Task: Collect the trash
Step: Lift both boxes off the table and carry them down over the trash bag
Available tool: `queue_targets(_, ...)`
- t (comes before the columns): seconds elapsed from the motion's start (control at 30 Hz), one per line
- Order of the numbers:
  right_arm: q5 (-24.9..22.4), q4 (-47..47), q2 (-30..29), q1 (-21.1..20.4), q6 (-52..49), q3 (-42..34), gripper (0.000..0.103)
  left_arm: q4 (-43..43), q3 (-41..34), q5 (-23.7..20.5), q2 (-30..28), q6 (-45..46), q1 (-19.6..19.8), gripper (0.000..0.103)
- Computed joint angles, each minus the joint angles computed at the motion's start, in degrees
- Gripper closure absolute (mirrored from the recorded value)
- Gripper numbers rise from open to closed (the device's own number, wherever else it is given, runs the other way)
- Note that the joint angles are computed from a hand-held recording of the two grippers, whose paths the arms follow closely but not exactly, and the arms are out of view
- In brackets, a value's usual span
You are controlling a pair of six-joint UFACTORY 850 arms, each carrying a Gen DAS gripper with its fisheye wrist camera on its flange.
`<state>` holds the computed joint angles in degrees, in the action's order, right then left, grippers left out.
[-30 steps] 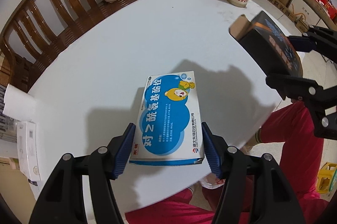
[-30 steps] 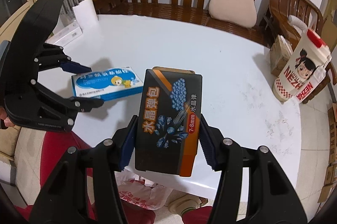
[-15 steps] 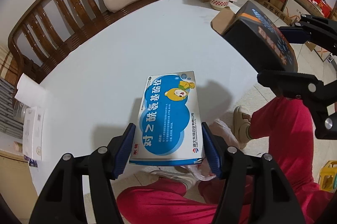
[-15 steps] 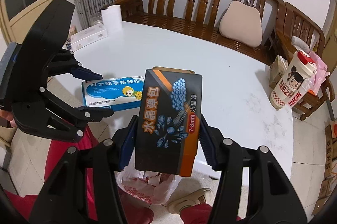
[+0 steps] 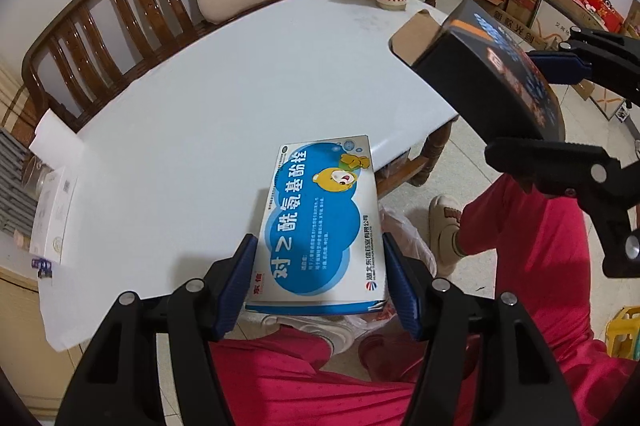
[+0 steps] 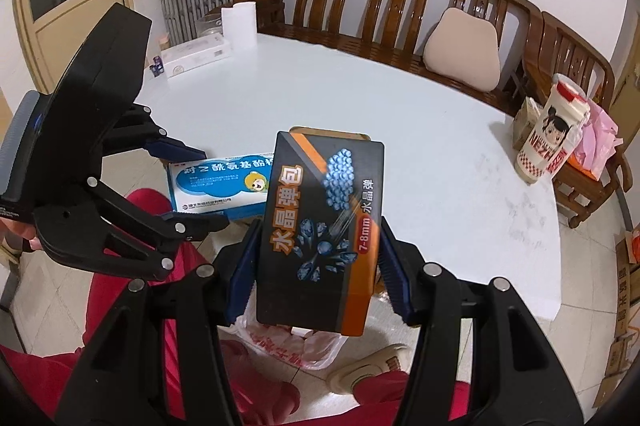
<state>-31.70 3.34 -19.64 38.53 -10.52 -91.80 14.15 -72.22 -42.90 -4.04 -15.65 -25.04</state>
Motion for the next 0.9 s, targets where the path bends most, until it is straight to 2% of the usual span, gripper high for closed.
queue_targets(0.33, 0.4, 1.3, 2.3, 1.0, 1.0, 5.5, 0.048, 0.6, 5.1, 2.5, 1.4, -2.5, -1.6, 0.043)
queue_targets(0.9, 0.5, 4.4, 0.4, 0.1, 2.1, 10.2, 0.048, -11.4, 10.4, 7.7, -2.2, 6.0, 1.0, 0.043)
